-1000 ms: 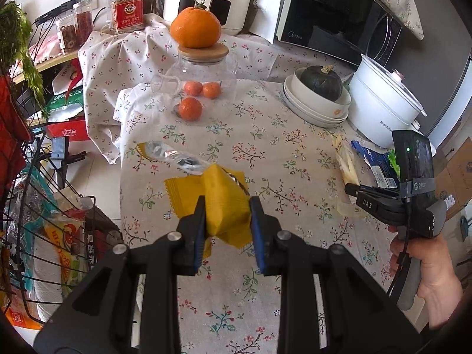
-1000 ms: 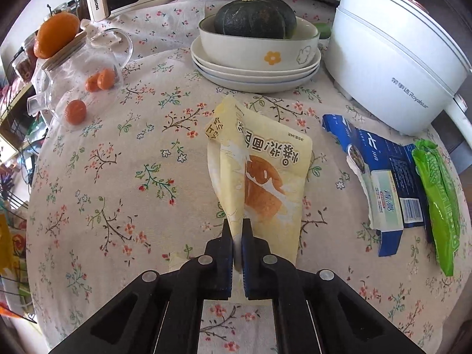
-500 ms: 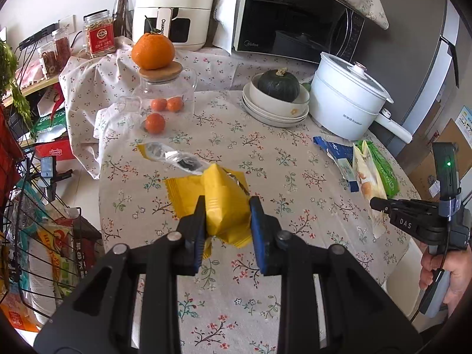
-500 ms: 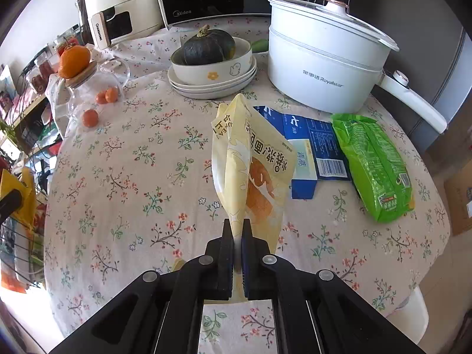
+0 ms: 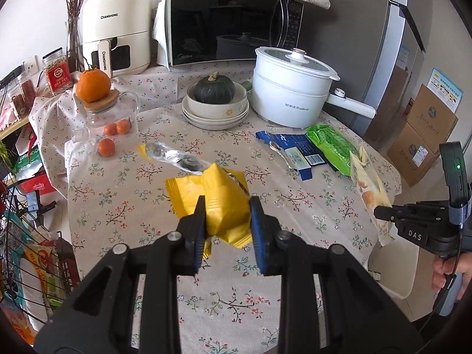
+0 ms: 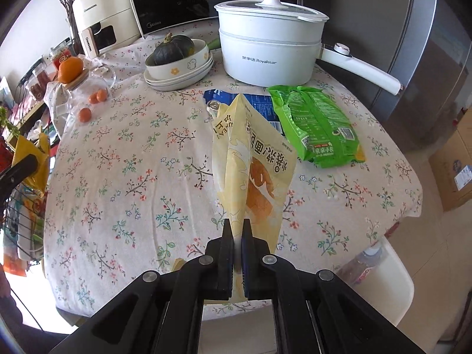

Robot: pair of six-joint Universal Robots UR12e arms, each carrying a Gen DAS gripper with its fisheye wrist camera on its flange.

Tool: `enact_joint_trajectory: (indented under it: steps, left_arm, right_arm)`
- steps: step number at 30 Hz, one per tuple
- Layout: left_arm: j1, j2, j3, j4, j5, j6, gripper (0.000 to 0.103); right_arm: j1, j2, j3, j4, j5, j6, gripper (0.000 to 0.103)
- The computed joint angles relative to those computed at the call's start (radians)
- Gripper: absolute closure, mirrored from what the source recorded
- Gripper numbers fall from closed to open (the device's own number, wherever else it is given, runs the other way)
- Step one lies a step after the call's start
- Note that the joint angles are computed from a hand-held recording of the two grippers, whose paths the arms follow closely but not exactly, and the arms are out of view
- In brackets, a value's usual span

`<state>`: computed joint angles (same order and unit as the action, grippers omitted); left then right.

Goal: Collect trash
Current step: 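Carry the glove with the left tool while the right tool carries the snack bag over the bin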

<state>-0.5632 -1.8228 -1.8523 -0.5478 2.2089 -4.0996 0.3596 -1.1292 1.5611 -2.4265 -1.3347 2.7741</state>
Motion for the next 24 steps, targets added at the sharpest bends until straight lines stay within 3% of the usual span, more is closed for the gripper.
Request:
enact_joint_trajectory:
  steps: [13, 24]
  left_arm:
    - [-0.03, -0.094, 0.103, 0.073, -0.066, 0.133, 0.074]
    - [-0.047, -0.188, 0.198, 0.139, -0.205, 0.236, 0.074]
  right_arm:
    - [-0.093, -0.053, 0.06, 0.014, 0.08, 0.022, 0.098]
    - [-0.157, -0.074, 0.106, 0.034, 0.056, -0.005, 0.098]
